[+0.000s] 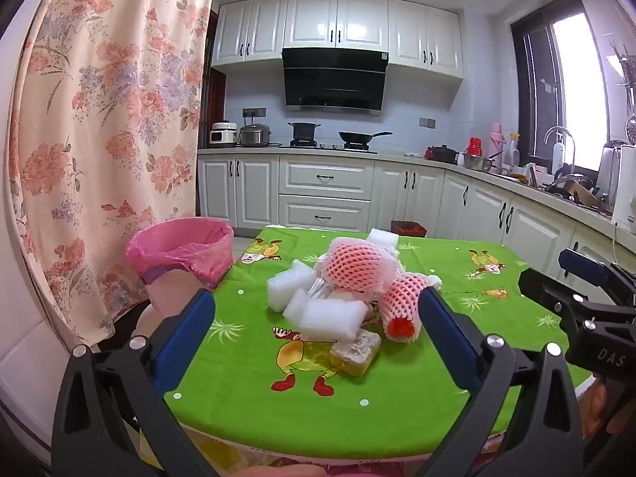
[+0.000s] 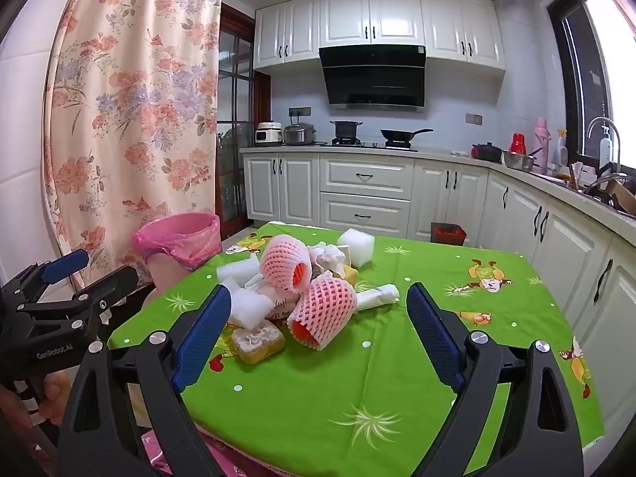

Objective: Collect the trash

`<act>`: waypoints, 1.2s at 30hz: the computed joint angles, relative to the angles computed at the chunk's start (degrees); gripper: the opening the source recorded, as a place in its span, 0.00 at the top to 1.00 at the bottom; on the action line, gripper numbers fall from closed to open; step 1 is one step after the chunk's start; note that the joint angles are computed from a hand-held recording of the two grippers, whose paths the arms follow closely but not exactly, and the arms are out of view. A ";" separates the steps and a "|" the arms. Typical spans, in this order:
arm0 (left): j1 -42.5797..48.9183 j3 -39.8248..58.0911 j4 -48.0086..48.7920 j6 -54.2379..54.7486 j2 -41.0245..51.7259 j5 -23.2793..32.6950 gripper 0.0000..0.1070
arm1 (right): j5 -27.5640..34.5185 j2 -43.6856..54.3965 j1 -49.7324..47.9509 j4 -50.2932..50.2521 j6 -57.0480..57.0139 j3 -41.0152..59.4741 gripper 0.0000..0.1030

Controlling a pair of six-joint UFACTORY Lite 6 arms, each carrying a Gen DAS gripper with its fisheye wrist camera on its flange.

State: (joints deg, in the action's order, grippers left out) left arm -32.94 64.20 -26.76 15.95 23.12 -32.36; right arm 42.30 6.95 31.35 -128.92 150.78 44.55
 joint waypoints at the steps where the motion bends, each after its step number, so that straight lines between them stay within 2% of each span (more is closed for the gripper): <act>1: 0.02 -0.06 0.37 -0.44 0.01 -0.21 0.08 | -0.09 0.01 0.00 0.06 -0.11 0.05 0.18; 16: -0.36 -0.82 0.25 -0.24 -0.21 -1.25 0.08 | -0.61 0.38 0.14 0.09 -0.03 0.69 0.18; 36: -0.08 -0.66 -0.36 1.02 -1.42 0.15 0.08 | -1.23 1.05 -0.64 -1.97 2.85 0.90 0.18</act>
State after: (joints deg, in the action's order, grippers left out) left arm -33.02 63.54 -27.12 16.97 21.70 -32.21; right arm 41.06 8.00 30.71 -130.89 153.63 45.45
